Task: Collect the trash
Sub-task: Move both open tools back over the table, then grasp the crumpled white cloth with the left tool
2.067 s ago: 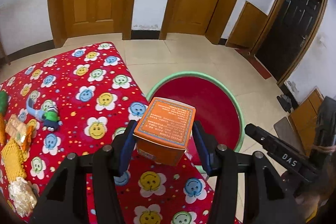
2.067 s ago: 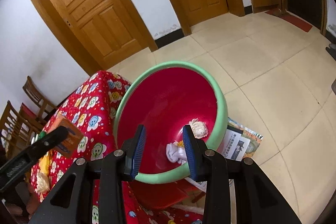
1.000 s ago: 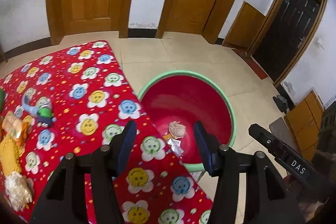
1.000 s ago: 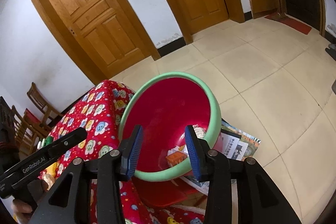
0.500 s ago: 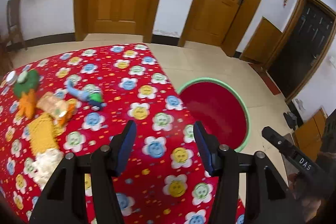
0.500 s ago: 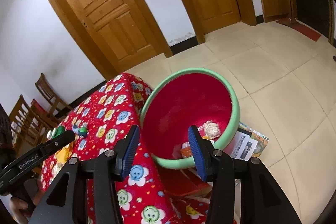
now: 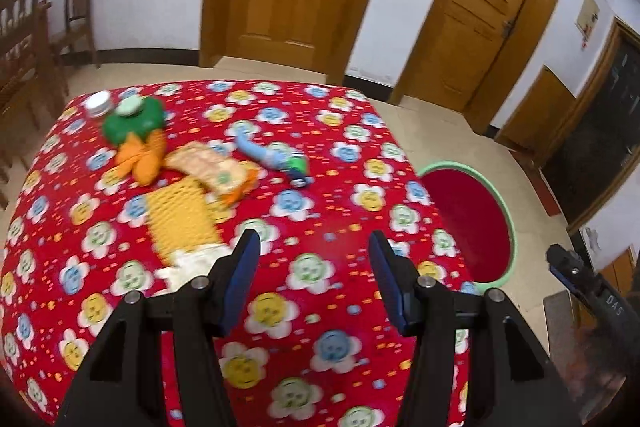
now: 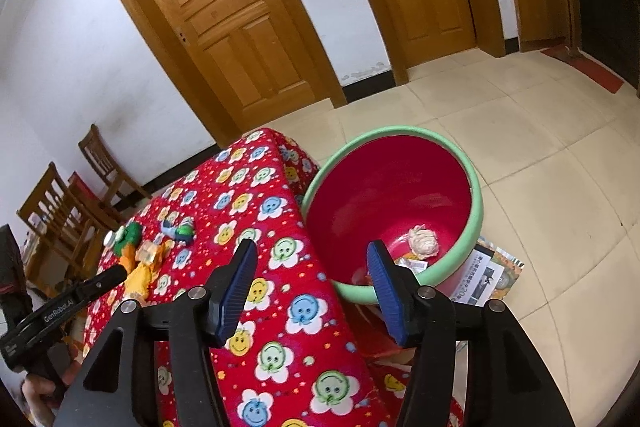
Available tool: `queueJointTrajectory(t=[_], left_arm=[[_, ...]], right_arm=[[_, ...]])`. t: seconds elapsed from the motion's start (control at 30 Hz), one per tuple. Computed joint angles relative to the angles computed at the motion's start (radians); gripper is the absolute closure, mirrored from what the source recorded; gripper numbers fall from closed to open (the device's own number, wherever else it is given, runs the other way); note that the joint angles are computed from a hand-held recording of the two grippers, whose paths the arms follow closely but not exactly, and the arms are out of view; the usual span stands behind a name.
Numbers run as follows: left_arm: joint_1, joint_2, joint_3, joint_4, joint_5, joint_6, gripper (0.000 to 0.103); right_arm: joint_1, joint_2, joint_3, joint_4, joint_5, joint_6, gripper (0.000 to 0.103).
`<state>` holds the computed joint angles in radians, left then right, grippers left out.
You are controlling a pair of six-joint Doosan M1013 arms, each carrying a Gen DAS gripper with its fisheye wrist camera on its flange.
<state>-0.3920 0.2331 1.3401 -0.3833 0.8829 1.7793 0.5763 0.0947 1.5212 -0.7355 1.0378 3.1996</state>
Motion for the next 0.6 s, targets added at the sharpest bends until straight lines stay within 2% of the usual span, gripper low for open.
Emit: queueJointTrajectory(t=[0.27, 0.3, 0.37, 0.6], left_arm=[[0.041, -0.007, 0.033, 0.049, -0.016, -0.052, 0.047], [0.046, -0.007, 0.036, 0.052, -0.016, -0.057, 0.047], [0.052, -0.003, 0.039, 0.066, -0.010, -0.078, 0.047], [0.062, 0.011, 0.046, 0.082, -0.001, -0.111, 0.047]], right_arm=[[0.008, 0.028, -0.046, 0.038, 0.026, -0.051, 0.041], [0.009, 0.032, -0.053, 0.043, 0.032, -0.062, 0.035], [0.014, 0.039, -0.063, 0.042, 0.037, -0.070, 0.031], [0.014, 0.068, -0.095, 0.071, 0.038, -0.112, 0.030]])
